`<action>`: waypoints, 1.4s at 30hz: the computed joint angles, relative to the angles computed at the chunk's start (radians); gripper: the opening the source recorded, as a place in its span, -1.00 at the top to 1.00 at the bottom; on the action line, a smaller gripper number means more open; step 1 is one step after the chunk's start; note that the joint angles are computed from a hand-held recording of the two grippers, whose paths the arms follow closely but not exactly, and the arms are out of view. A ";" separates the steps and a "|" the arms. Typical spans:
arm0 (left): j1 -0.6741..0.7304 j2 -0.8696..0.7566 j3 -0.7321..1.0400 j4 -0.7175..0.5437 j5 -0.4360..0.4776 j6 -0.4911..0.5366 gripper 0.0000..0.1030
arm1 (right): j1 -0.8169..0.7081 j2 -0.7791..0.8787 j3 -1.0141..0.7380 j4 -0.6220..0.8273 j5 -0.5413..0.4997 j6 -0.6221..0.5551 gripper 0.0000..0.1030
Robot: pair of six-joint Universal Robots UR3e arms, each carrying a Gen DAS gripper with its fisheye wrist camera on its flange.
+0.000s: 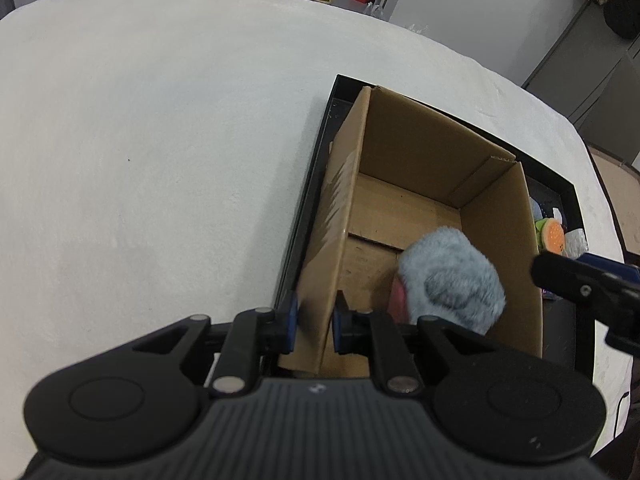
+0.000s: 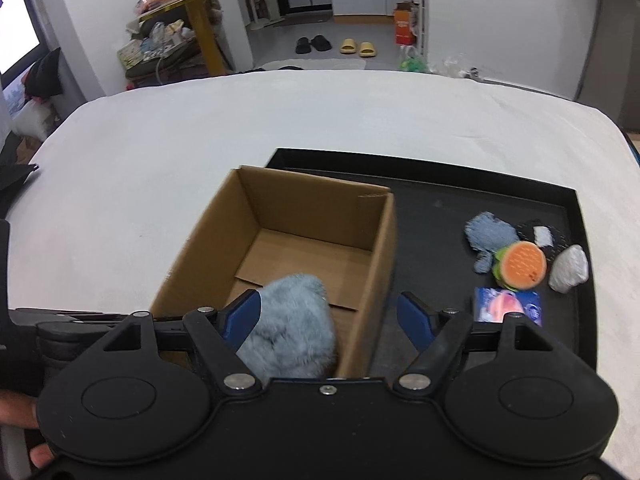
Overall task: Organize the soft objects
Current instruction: 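Move the right tool to the purple tissue pack and grasp it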
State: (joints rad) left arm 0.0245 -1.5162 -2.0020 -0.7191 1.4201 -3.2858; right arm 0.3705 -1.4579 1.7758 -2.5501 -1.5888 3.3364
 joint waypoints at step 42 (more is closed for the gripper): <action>-0.363 -0.392 0.523 -0.178 0.412 -0.115 -0.72 | -0.428 0.053 0.440 -0.438 0.136 -0.155 -1.00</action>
State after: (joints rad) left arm -0.3388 -1.9077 -1.4790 -0.8970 1.8325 -3.4005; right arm -0.0578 -1.4053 2.2159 -2.9882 -1.4526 3.1817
